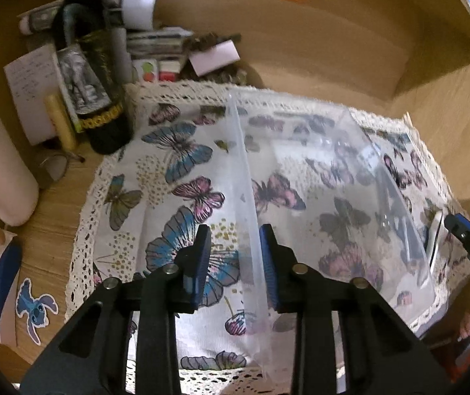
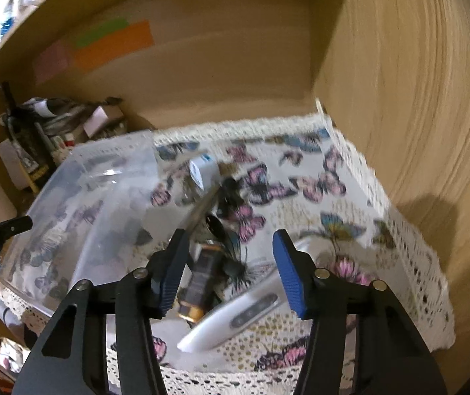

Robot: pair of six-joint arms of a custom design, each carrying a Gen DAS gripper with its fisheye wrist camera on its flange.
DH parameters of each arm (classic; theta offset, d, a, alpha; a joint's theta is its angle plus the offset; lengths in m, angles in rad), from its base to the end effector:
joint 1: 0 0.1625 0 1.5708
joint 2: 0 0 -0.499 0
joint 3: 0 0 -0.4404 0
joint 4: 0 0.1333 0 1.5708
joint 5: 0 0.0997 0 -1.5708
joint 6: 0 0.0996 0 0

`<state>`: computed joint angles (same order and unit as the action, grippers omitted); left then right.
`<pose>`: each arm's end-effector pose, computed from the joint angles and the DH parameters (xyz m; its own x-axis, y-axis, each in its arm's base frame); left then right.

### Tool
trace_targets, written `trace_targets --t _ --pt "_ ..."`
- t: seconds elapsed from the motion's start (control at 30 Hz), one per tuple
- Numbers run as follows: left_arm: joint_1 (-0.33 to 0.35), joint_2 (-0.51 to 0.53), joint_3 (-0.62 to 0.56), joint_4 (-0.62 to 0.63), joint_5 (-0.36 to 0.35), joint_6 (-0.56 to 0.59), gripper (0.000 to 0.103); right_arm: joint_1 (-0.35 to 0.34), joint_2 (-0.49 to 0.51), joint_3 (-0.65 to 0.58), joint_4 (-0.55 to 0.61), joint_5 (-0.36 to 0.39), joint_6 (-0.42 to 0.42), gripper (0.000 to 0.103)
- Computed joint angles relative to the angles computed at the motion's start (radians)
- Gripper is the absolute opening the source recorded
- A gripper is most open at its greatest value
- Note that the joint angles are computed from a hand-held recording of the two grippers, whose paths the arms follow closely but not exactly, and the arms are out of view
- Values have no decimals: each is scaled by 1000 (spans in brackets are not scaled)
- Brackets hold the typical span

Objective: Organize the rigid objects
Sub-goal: 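Grasp the clear plastic box rim with the left gripper while the right gripper grasps the white device, then lift the white device with the right gripper and lower it into the clear box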

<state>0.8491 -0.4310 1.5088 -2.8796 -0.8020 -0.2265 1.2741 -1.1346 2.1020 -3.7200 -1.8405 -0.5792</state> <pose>-0.3601 -0.7158 -0.0638 -0.7727 0.1822 -0.6081 0.4819 0.7919 -0.3751 -0.0696 -0.5929 0.3080 -0.7718 0.2346 0.5910 -0.3723 0.5868 -0.7191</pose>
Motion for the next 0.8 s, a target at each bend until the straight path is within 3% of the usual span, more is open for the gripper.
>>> trace_targets --t 0.2,0.4,0.63,0.77,0.8 --pt "16 -9 -47 167 -93 -23 10 -7 9 1 26 -67 68 48" --pt "13 -5 -57 193 -84 -6 10 -17 17 4 4 -128 157 48" --pt "12 -4 -56 186 -82 -1 10 -57 12 -19 111 -75 246 48" --pt "12 -4 -51 170 -82 5 10 -75 32 -45 117 -18 225 48" --pt "12 -4 -49 165 -82 7 10 -69 47 -58 111 -37 210 48"
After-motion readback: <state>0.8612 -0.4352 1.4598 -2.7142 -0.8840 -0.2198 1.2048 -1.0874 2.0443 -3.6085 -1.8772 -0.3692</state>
